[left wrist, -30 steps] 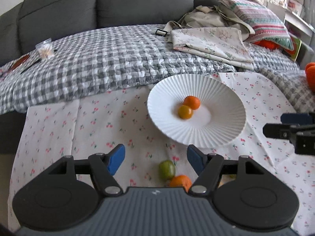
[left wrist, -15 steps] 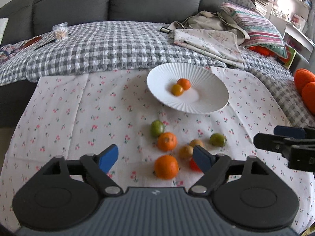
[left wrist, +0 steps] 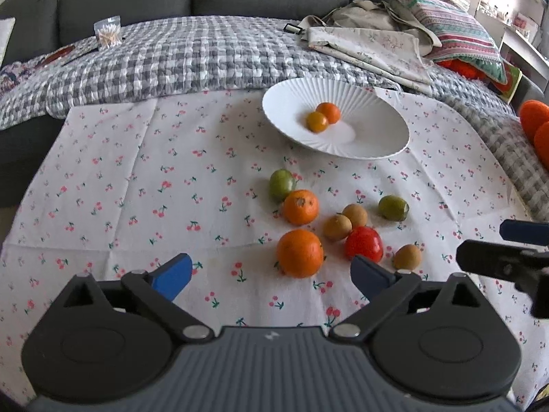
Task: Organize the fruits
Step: 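Move both grippers back from the bowl toward the fruit cluster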
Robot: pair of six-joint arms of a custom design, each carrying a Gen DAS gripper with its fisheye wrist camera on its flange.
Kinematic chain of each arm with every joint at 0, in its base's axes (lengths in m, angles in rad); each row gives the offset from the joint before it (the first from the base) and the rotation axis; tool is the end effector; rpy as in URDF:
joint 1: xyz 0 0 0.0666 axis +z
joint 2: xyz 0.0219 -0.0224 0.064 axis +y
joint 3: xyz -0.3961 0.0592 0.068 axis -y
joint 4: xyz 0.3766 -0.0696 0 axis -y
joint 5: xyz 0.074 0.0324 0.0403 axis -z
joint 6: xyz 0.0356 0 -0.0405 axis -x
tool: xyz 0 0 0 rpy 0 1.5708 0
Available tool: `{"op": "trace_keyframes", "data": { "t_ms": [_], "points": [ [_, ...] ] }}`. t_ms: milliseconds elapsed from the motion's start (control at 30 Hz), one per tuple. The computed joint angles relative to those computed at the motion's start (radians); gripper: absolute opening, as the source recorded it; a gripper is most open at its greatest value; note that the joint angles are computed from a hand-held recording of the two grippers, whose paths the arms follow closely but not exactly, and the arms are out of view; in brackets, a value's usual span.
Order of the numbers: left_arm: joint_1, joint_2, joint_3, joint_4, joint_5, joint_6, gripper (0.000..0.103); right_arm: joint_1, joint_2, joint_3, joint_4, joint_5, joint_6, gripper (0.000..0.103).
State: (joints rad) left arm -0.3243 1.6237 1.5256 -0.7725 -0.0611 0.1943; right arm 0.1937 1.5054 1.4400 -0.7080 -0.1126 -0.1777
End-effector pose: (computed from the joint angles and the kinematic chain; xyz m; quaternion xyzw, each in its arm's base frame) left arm 0.5276 -0.1755 0.4018 0.0505 0.9376 -0.0602 0.3387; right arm 0.5074 0.1032 0.4291 -0.0292 0.9199 0.1225 0.3714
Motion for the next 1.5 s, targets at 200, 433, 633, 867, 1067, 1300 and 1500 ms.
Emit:
{"op": "trace_keyframes", "data": {
  "t_ms": [200, 433, 633, 867, 1067, 1300, 1500],
  "points": [
    [-0.002, -0.001, -0.027, 0.017, 0.004, 0.018, 0.099, -0.01, -0.01, -0.029, 0.01, -0.006, -0.029, 0.099],
    [-0.011, 0.009, -0.036, 0.063, -0.019, -0.035, 0.098, -0.014, 0.001, -0.049, 0.007, 0.011, -0.011, 0.099],
    [-0.016, 0.024, -0.05, 0.131, -0.025, -0.085, 0.096, -0.008, 0.004, -0.058, 0.031, 0.025, 0.001, 0.097],
    [-0.019, 0.051, -0.04, 0.138, -0.021, -0.114, 0.089, -0.001, 0.027, -0.052, 0.024, 0.04, 0.014, 0.094],
    [-0.019, 0.064, -0.039, 0.147, -0.029, -0.134, 0.086, -0.001, 0.037, -0.056, 0.029, 0.057, 0.02, 0.09],
    [-0.013, 0.08, -0.032, 0.139, -0.009, -0.133, 0.074, 0.004, 0.057, -0.05, 0.036, 0.071, 0.038, 0.08],
    [-0.013, 0.088, -0.029, 0.142, 0.006, -0.145, 0.065, 0.004, 0.085, -0.037, 0.038, 0.064, 0.049, 0.069]
  ]
}}
